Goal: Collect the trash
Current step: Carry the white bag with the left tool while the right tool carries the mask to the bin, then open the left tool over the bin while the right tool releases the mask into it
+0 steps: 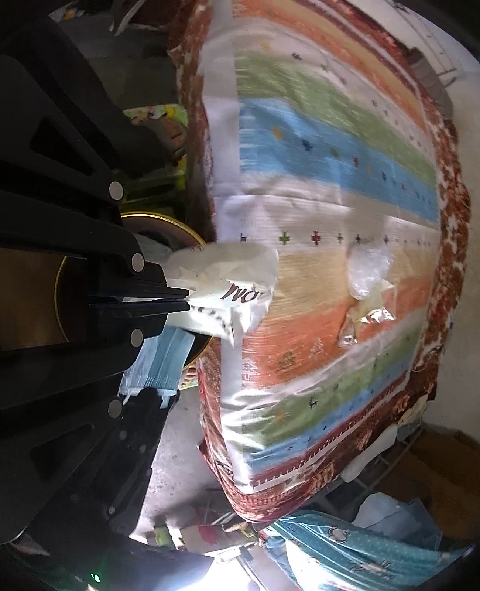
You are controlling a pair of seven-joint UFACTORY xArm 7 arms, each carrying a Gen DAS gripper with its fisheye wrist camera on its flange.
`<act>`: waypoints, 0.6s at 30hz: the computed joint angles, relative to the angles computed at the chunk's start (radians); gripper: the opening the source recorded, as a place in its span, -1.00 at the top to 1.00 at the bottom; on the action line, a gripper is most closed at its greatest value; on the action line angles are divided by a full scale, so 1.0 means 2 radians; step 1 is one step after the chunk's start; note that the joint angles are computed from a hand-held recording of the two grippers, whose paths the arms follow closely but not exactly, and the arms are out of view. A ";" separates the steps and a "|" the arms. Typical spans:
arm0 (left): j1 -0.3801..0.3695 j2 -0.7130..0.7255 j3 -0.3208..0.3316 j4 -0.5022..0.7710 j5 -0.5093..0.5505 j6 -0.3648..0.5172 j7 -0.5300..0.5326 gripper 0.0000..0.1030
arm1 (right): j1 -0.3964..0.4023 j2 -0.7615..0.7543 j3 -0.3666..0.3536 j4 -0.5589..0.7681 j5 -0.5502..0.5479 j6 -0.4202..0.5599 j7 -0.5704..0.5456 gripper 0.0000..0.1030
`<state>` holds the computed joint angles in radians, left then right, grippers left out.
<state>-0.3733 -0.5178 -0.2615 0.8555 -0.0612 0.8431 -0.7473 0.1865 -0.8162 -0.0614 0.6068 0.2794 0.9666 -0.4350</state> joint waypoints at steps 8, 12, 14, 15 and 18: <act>-0.008 0.021 0.011 -0.001 -0.026 0.009 0.005 0.98 | -0.015 0.041 0.008 0.008 -0.009 0.036 0.027 0.99; -0.015 0.035 0.018 0.000 -0.048 0.013 0.011 0.98 | -0.017 0.052 0.015 0.005 -0.017 0.037 0.030 0.99; -0.018 0.040 0.021 0.001 -0.057 0.016 0.017 0.98 | -0.017 0.060 0.016 0.007 -0.019 0.038 0.032 0.99; -0.018 0.042 0.021 0.002 -0.059 0.017 0.017 0.98 | -0.018 0.064 0.017 0.007 -0.020 0.041 0.034 0.99; -0.019 0.045 0.022 0.000 -0.066 0.019 0.018 0.98 | -0.020 0.075 0.018 0.012 -0.021 0.048 0.042 0.99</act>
